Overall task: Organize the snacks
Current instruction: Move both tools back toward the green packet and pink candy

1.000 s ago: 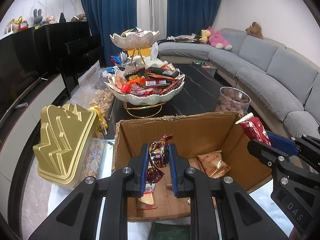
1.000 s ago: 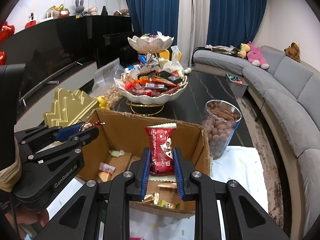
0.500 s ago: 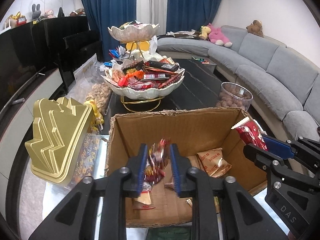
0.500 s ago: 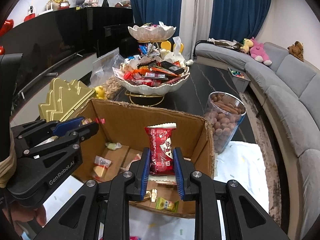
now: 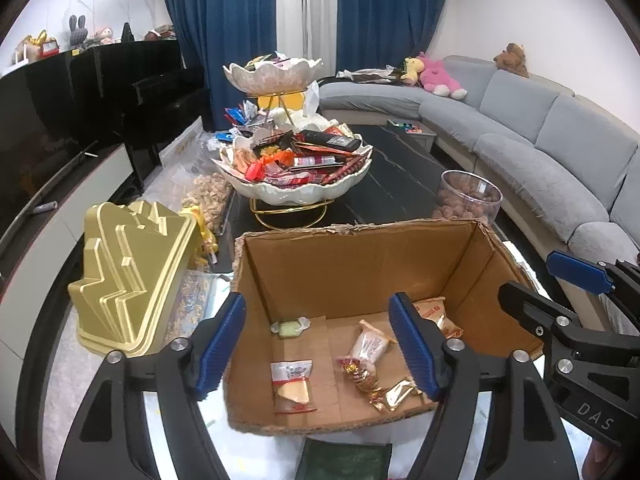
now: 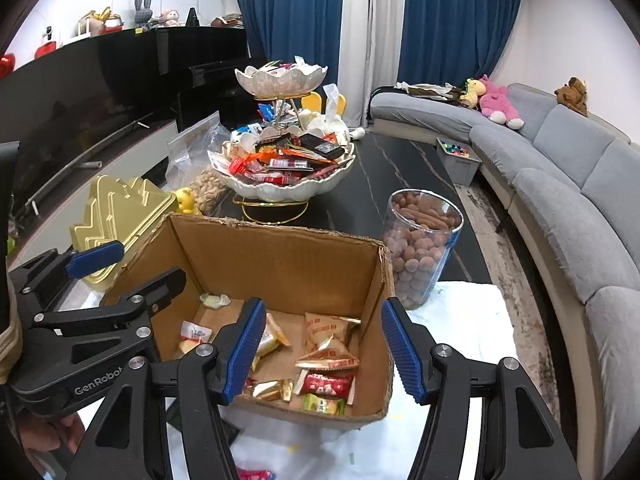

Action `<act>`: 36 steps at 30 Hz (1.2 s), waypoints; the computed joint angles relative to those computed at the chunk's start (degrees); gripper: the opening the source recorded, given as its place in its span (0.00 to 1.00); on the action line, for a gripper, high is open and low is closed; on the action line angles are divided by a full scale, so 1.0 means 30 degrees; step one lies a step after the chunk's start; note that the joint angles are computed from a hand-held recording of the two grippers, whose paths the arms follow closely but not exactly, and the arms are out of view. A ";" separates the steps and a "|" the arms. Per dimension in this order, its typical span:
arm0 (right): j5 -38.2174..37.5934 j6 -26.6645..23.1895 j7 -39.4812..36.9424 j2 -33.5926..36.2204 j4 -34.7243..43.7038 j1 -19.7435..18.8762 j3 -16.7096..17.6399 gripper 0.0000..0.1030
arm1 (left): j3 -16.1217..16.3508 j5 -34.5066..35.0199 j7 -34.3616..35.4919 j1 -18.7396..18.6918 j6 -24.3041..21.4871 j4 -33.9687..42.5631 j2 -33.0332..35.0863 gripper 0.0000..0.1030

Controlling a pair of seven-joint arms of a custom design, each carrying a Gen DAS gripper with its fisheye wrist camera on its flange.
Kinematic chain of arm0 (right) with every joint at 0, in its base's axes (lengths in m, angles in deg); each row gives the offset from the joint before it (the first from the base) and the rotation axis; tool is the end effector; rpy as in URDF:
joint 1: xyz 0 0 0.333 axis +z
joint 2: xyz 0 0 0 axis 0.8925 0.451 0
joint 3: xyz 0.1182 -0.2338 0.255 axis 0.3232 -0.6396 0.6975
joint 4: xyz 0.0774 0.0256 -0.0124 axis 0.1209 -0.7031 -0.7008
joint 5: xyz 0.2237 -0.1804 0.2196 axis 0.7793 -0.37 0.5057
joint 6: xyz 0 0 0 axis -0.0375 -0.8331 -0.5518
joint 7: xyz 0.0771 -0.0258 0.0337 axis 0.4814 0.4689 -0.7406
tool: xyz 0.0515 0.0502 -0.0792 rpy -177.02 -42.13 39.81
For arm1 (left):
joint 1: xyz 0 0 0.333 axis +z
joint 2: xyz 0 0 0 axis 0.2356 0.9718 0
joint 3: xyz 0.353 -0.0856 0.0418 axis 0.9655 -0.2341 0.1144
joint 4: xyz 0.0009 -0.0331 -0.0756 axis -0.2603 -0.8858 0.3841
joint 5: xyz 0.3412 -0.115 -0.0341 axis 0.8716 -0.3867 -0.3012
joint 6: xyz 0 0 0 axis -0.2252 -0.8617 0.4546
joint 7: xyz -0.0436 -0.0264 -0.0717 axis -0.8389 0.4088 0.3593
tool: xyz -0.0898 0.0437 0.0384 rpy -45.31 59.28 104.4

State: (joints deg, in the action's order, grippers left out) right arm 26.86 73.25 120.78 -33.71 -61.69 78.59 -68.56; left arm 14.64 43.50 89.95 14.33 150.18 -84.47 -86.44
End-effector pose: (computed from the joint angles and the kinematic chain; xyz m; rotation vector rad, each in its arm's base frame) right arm 0.6032 0.2568 0.6441 -2.1058 1.0675 -0.5158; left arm 0.5525 -0.0825 0.6423 -1.9350 1.3724 -0.5949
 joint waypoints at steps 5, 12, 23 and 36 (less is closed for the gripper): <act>0.0014 0.0067 0.0124 -0.0484 -0.0478 0.0029 -0.0061 0.60 | -0.0127 0.0064 -0.0195 0.0030 -0.0247 -0.0242 -0.0460 0.76; -0.0094 0.0500 0.0613 -0.1341 -0.1237 0.0130 -0.0326 0.73 | -0.0504 0.0111 -0.0340 0.0219 -0.0558 -0.0495 -0.1190 0.82; 0.0175 0.0813 0.0692 -0.2708 -0.2625 0.0361 -0.0714 0.73 | -0.1175 0.0153 -0.0310 0.0515 -0.0918 -0.1142 -0.2314 0.85; -0.0701 0.1300 0.1832 -0.4457 -0.4792 0.0986 -0.1306 0.73 | -0.1714 -0.0908 0.1043 0.0940 -0.0359 -0.2619 -0.3806 0.86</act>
State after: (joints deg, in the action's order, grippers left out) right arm 24.75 77.15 126.27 -47.08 -76.06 81.54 -72.48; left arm 9.50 40.78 93.08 17.15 149.11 -92.32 -97.85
